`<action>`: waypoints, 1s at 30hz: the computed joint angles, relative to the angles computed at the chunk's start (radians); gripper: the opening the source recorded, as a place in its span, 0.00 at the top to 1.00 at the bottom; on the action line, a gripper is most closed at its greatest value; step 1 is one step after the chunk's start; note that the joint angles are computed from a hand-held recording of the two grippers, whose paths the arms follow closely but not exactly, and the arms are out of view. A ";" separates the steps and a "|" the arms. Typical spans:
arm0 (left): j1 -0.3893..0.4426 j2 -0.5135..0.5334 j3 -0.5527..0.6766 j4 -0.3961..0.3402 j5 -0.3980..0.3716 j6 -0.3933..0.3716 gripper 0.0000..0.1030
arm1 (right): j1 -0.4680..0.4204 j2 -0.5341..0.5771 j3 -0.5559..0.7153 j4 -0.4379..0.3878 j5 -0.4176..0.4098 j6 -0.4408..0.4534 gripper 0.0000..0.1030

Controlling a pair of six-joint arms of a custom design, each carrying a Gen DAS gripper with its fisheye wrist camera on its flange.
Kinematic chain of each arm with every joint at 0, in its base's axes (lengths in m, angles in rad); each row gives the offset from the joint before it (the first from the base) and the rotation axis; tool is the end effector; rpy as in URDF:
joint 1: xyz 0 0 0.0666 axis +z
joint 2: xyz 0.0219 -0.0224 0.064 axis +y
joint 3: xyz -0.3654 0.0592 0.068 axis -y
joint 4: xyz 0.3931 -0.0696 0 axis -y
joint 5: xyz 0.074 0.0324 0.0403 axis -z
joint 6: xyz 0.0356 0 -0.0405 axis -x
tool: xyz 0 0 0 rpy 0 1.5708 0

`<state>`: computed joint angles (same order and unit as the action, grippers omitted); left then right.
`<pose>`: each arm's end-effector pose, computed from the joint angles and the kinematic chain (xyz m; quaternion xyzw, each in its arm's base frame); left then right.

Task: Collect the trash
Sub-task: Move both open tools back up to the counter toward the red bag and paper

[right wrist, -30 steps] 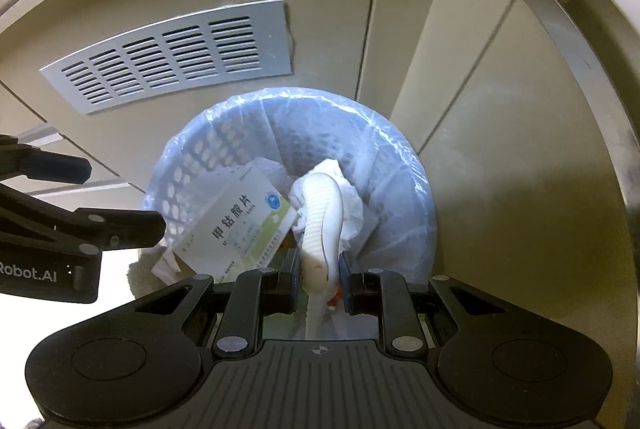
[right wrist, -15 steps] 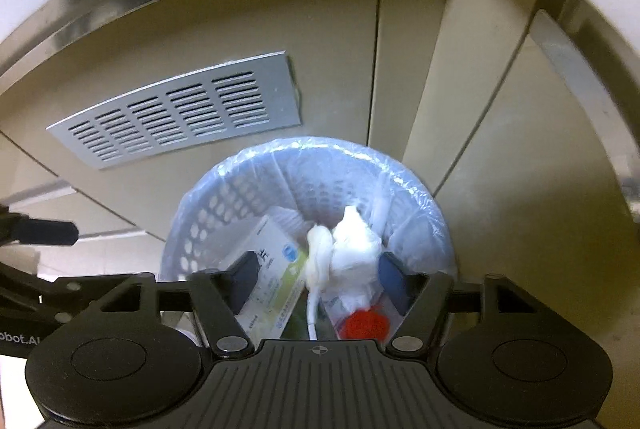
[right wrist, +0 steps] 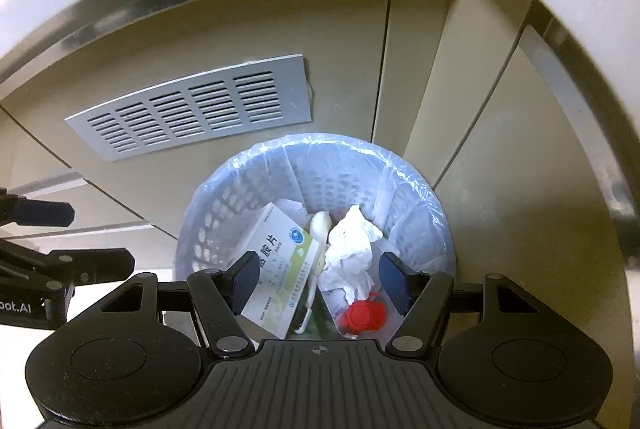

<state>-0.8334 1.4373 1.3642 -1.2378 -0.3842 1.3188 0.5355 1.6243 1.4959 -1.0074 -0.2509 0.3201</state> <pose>0.3189 -0.3318 0.3696 -0.2579 0.9389 -0.0221 0.2270 0.4642 0.2852 0.3430 -0.4265 0.8703 0.1445 0.1997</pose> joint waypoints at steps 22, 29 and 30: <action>-0.070 -0.065 0.101 -0.064 -0.205 -0.016 0.15 | -0.020 -0.195 -0.005 0.046 -0.093 -0.081 0.36; -0.071 -0.080 0.169 -0.056 -0.315 -0.082 0.15 | -0.014 -0.223 0.027 0.131 -0.103 -0.140 0.36; -0.068 -0.082 0.176 -0.047 -0.326 -0.103 0.15 | -0.014 -0.223 0.037 0.136 -0.097 -0.147 0.36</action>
